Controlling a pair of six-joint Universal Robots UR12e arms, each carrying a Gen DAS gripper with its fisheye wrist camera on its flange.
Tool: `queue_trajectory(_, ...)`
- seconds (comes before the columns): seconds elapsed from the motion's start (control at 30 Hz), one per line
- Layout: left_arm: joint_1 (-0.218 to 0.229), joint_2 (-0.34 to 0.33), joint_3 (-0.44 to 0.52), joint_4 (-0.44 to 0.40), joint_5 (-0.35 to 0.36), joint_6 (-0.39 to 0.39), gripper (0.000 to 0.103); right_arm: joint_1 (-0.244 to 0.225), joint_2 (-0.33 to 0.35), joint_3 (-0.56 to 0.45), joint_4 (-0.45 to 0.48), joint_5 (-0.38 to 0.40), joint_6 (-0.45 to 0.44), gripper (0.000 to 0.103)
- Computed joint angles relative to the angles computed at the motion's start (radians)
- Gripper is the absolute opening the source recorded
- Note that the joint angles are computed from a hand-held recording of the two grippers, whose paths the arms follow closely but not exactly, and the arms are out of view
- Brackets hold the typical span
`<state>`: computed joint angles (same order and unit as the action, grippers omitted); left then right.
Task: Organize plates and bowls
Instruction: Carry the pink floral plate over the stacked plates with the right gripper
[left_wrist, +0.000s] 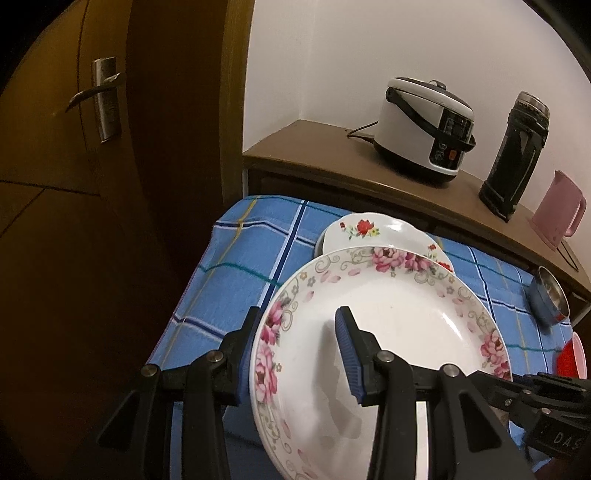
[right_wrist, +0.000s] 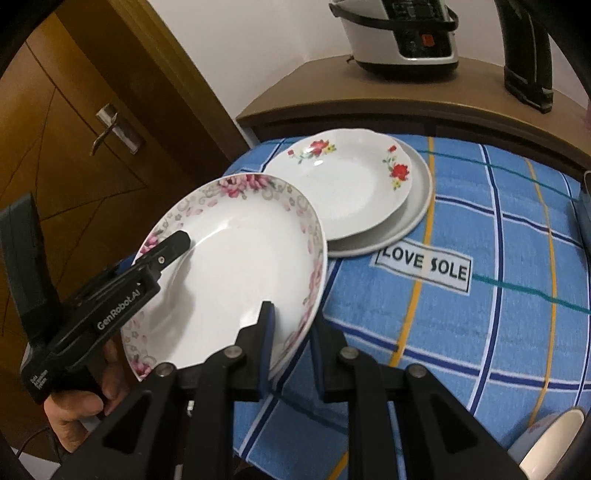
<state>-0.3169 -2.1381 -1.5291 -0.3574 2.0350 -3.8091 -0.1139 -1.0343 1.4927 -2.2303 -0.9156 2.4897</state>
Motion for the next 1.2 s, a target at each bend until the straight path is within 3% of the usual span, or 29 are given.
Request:
queue_trajectory(0.37,0.016,-0.099,0.161,-0.019,-0.033,0.092,0.043,-0.004,0.061,-0.071,-0.068,0.03,0.179,0.018)
queue_trajectory(0.67,0.04,-0.169,0.263,-0.067,-0.098,0.11,0.043,-0.002,0.132,-0.154,-0.141,0.005,0.342,0.018)
queue_trajectory(1.2,0.049,-0.217,0.323,-0.118,-0.103,0.11,0.043,0.019,0.173,-0.199,-0.176,-0.088,0.388,0.018)
